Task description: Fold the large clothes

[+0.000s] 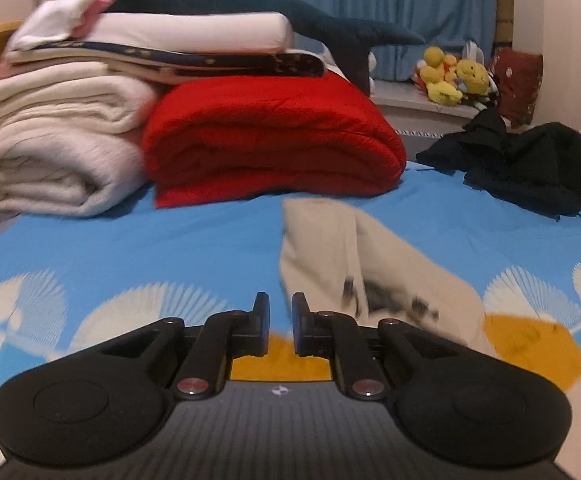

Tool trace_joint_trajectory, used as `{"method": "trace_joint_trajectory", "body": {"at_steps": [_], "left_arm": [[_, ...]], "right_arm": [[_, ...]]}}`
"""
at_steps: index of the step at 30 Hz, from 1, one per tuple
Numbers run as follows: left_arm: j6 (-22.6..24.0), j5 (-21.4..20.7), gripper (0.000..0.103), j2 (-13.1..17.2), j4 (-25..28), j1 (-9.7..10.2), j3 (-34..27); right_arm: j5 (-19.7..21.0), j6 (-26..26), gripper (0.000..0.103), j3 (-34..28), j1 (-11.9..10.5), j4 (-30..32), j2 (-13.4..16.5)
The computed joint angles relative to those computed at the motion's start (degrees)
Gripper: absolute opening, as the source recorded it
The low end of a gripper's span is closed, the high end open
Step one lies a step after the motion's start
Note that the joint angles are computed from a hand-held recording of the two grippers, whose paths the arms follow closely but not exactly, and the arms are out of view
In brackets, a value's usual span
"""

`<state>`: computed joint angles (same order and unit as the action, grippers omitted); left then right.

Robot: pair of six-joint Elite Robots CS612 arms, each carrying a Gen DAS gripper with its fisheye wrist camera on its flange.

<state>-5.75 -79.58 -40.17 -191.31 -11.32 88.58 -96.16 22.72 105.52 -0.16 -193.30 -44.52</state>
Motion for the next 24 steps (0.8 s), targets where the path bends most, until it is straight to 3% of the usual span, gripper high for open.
{"method": "trace_joint_trajectory", "body": {"at_steps": [4,6,8,10,12,16,17,18,19,20,21,24], "left_arm": [[-2.9,-3.3,0.013,5.4,11.8,0.72,-13.5],[-2.3,-3.3,0.016,8.9,15.9,0.54,-20.5],[-1.2,-3.9,0.03,12.6,20.8,0.34,-27.7],[-1.9,-2.2,0.069,16.6,25.2,-0.2,-34.9],[-3.1,-0.6,0.085,20.0,29.6,-0.72,-41.2],[-5.0,3.0,0.084,26.5,38.7,-1.51,-53.1],[-5.0,4.3,0.083,27.6,40.0,-1.67,-54.9],[-4.2,5.9,0.073,28.7,41.2,-1.86,-56.7],[-2.4,7.3,0.042,29.4,41.8,-2.03,-57.8],[0.0,7.8,0.019,29.5,41.7,-2.06,-57.8],[1.6,8.0,0.003,28.9,40.5,-2.08,-56.6],[6.5,4.2,0.003,23.5,26.6,-1.75,-45.2]], "right_arm": [[0.4,1.1,0.019,-0.5,-0.4,0.3,0.3],[0.5,1.3,0.019,-0.8,-0.5,0.5,0.5],[0.9,1.8,0.019,-1.1,-0.7,1.6,0.7],[1.2,2.4,0.019,-1.5,-0.8,2.7,0.8],[1.2,2.6,0.019,-1.9,-0.7,3.6,1.0],[1.4,2.8,0.019,-2.6,-0.5,4.3,1.4],[1.5,2.5,0.019,-2.7,-0.5,4.3,1.4],[1.5,2.2,0.019,-2.7,-0.4,4.4,1.4],[1.5,1.9,0.019,-2.7,-0.5,4.4,1.4],[1.5,1.6,0.019,-2.7,-0.5,4.5,1.4],[1.4,1.5,0.019,-2.6,-0.5,4.6,1.3],[1.2,1.9,0.019,-2.5,-0.6,4.3,1.1]]}}
